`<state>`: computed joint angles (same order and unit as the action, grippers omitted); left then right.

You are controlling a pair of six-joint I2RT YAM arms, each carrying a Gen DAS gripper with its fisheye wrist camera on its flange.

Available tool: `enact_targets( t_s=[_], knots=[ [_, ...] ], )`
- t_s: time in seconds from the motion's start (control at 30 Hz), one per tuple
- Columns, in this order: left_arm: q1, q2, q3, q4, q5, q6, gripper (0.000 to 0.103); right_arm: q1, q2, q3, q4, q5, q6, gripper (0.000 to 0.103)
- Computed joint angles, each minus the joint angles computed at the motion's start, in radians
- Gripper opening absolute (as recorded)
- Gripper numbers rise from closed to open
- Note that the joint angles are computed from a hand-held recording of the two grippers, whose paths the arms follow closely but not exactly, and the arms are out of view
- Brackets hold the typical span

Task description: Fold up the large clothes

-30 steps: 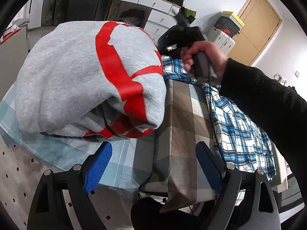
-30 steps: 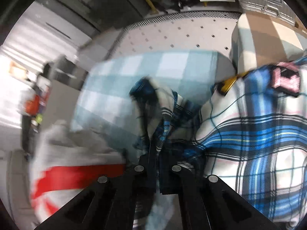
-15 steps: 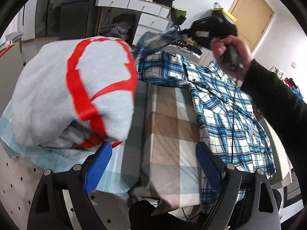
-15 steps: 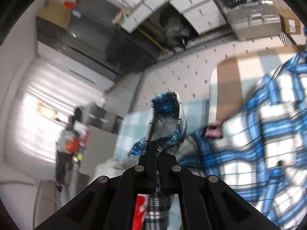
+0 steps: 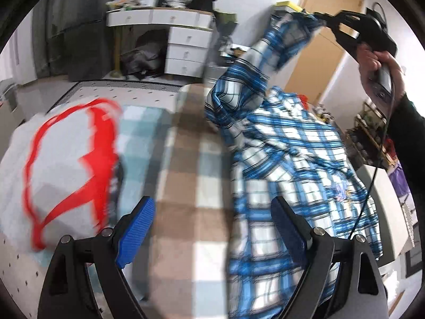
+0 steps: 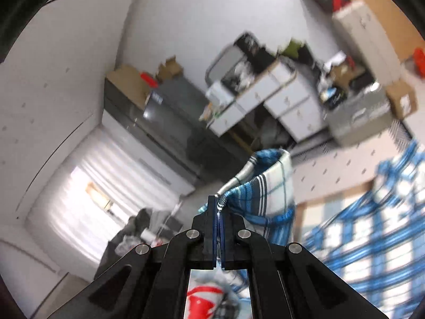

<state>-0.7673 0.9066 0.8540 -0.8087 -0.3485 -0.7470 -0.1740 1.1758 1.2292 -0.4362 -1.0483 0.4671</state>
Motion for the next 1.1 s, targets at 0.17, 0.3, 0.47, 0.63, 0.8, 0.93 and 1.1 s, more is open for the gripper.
enact_targets(
  t_s=[0.17, 0.3, 0.47, 0.63, 0.8, 0.93, 1.1],
  knots=[
    [0.041, 0.256, 0.113, 0.100, 0.028, 0.081, 0.086, -0.305, 0.126, 0.139, -0.297, -0.128, -0.356, 0.002],
    [0.078, 0.467, 0.222, 0.097, 0.042, 0.111, 0.086, -0.489, 0.314, 0.177, -0.499, -0.097, -0.704, 0.002],
    [0.096, 0.766, 0.413, 0.047, 0.059, 0.165, 0.086, -0.558, 0.493, 0.090, -0.417, 0.110, -0.874, 0.002],
    [0.078, 0.903, 0.545, -0.011, -0.035, 0.208, 0.086, -0.584, 0.624, 0.052, -0.347, 0.251, -0.937, 0.002],
    [0.093, 0.942, 0.567, -0.049, -0.066, 0.273, 0.086, -0.638, 0.706, 0.117, -0.365, 0.280, -0.939, 0.002],
    [0.131, 0.945, 0.516, -0.044, -0.004, 0.265, 0.086, -0.657, 0.705, 0.145, -0.362, 0.319, -0.924, 0.002],
    [0.200, 0.840, 0.375, -0.004, 0.083, 0.230, 0.086, -0.636, 0.677, 0.125, -0.386, 0.463, -1.007, 0.002]
  ],
)
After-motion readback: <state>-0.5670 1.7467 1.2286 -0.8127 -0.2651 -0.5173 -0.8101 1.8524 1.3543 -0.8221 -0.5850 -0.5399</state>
